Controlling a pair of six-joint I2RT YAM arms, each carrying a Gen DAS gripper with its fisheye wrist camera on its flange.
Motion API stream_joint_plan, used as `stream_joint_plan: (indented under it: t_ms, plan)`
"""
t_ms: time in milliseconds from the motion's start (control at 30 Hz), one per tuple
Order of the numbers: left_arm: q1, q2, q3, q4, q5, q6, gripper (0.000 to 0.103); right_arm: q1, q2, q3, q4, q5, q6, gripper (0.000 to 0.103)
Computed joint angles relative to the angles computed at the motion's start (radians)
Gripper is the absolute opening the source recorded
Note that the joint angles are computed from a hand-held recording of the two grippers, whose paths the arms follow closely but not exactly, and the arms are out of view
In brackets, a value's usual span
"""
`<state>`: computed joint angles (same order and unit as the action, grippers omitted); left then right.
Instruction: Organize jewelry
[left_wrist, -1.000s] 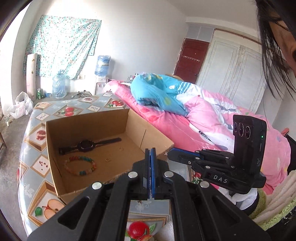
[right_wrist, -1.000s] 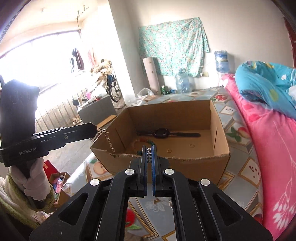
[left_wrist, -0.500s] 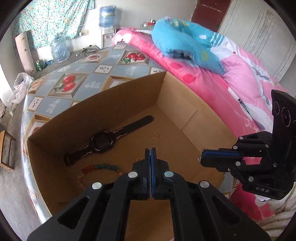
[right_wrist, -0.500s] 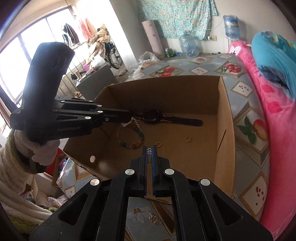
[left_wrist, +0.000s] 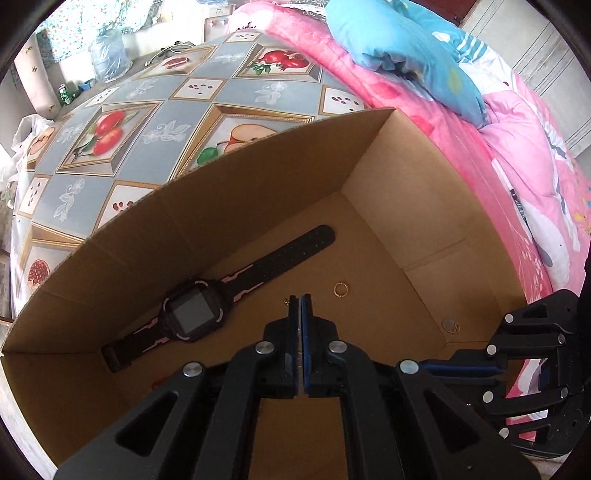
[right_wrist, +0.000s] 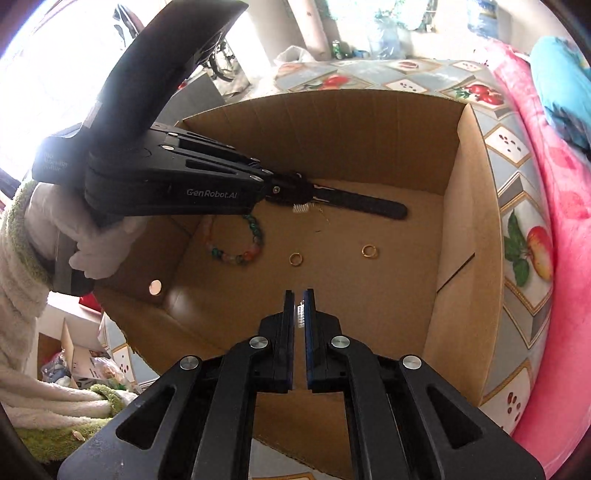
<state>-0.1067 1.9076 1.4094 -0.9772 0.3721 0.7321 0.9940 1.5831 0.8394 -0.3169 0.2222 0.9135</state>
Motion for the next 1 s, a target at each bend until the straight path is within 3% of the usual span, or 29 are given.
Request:
stream_joint_plan:
  t_ms: [400,633,833,900,1000]
  plan:
    - [0.041,-0.047,0.005,0.003,0.042,0.0,0.006,0.012,-0.115,-0.06,0.026,0.07,0.027,0.006]
    - [0.174,-0.273,-0.06,-0.017,0.229,0.078,0.012,0.141,-0.286,-0.111,0.007,0.281,0.092,0.007]
    - [0.451,-0.49,-0.15,-0.161,0.517,0.343,0.037,0.368,-0.338,-0.136,-0.067,0.569,0.268,0.009]
    - [0.573,-0.52,-0.175,-0.264,0.606,0.499,0.045,0.456,-0.323,-0.135,-0.107,0.655,0.359,0.009]
    - [0.764,-0.511,-0.203,-0.482,0.682,0.832,0.054,0.575,-0.25,-0.118,-0.169,0.749,0.498,0.012]
